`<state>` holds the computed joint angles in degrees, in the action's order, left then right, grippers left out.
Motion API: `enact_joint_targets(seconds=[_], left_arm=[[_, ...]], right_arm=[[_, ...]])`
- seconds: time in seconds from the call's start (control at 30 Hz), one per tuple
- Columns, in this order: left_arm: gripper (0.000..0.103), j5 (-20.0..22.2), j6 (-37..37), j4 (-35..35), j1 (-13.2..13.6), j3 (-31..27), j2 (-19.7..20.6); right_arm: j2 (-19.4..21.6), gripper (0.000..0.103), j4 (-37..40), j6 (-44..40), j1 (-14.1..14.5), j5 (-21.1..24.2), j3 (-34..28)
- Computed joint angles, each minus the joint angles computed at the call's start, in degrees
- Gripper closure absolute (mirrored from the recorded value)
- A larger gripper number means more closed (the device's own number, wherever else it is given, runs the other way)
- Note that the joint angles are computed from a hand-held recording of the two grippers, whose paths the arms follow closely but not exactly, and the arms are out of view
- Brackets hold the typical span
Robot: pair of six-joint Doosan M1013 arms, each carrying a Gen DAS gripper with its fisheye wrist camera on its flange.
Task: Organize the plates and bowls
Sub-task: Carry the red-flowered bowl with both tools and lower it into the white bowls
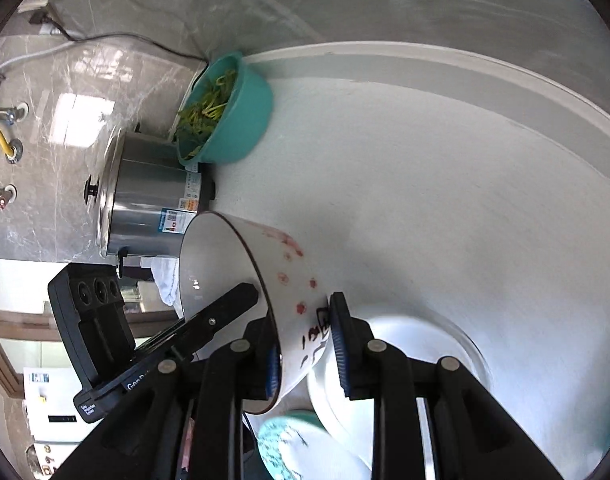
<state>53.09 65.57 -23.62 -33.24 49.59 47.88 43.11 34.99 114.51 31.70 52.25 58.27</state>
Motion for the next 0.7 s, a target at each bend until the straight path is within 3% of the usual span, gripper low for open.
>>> enact_joint_targets(seconds=[0.27, 0.57, 0.7], left_arm=[[0.091, 4.0, 3.3, -1.3, -3.3, -1.5, 1.1], [0.091, 8.0, 1.2, 2.4, -5.3, -5.8, 4.8], [0.091, 7.4, 2.1, 4.4, -6.0, -4.9, 4.1]], right_arm=[[-6.5, 0.078, -2.2, 4.2, 0.6, -6.4, 11.9], [-6.6, 0.078, -3.3, 6.9, 1.6, -7.2, 15.1], [-5.9, 0.079, -6.3, 9.1, 2.2, -6.3, 14.3]])
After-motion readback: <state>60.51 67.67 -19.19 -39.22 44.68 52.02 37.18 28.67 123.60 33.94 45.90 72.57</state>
